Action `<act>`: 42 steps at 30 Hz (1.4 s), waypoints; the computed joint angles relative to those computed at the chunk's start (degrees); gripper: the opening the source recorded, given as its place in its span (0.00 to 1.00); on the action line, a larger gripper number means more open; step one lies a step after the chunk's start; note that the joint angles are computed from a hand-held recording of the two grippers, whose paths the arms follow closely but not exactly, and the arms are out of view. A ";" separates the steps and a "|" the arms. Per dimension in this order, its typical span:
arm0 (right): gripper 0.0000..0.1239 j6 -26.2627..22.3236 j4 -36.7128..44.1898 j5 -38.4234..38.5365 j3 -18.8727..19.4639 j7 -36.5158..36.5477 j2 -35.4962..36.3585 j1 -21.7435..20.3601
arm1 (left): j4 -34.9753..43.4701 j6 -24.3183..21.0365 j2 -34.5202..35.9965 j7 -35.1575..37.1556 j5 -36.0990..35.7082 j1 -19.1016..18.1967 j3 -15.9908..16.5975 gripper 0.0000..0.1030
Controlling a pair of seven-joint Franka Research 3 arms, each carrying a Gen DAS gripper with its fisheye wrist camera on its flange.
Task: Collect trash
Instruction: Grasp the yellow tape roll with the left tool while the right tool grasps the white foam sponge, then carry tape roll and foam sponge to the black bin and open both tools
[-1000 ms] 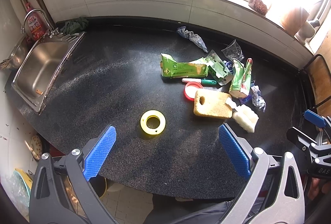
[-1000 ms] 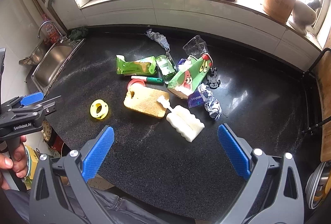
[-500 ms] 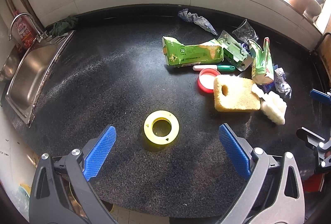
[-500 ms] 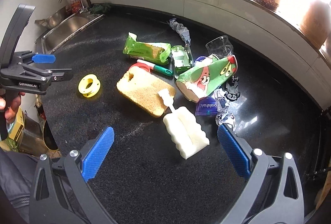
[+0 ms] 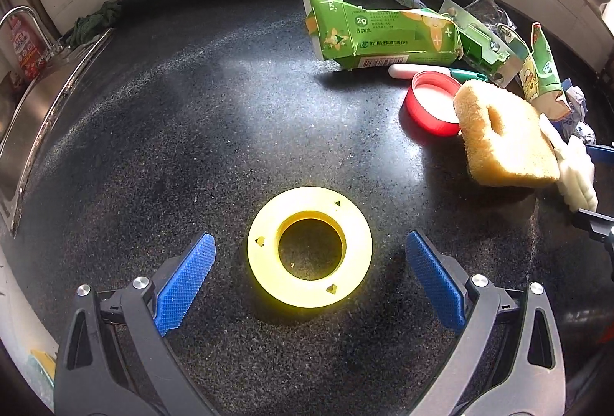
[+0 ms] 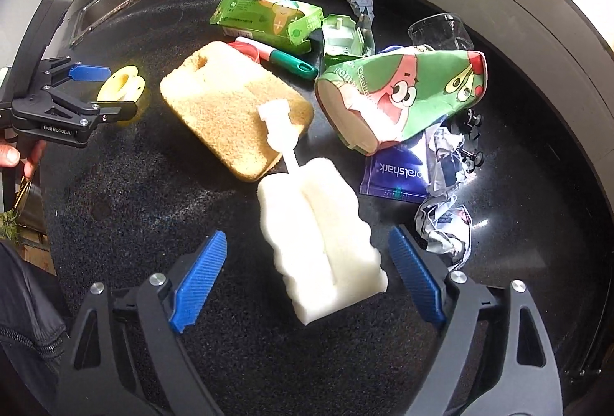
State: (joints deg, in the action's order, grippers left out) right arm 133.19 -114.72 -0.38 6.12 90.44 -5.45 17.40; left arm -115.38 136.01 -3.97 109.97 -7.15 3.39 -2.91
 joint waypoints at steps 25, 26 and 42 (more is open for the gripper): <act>0.22 -1.19 2.04 -0.55 2.52 11.00 -7.18 -0.07 | 0.16 -3.37 -7.60 1.56 -4.22 -1.47 1.88 0.53; 0.22 -1.18 2.25 -0.63 2.64 11.15 -7.11 0.03 | 0.11 -3.62 -8.04 1.74 -4.50 -1.55 2.14 0.53; 0.22 -2.87 22.64 0.30 4.44 5.53 6.31 6.35 | -1.98 -0.64 -14.74 -5.20 -3.52 2.55 6.50 0.53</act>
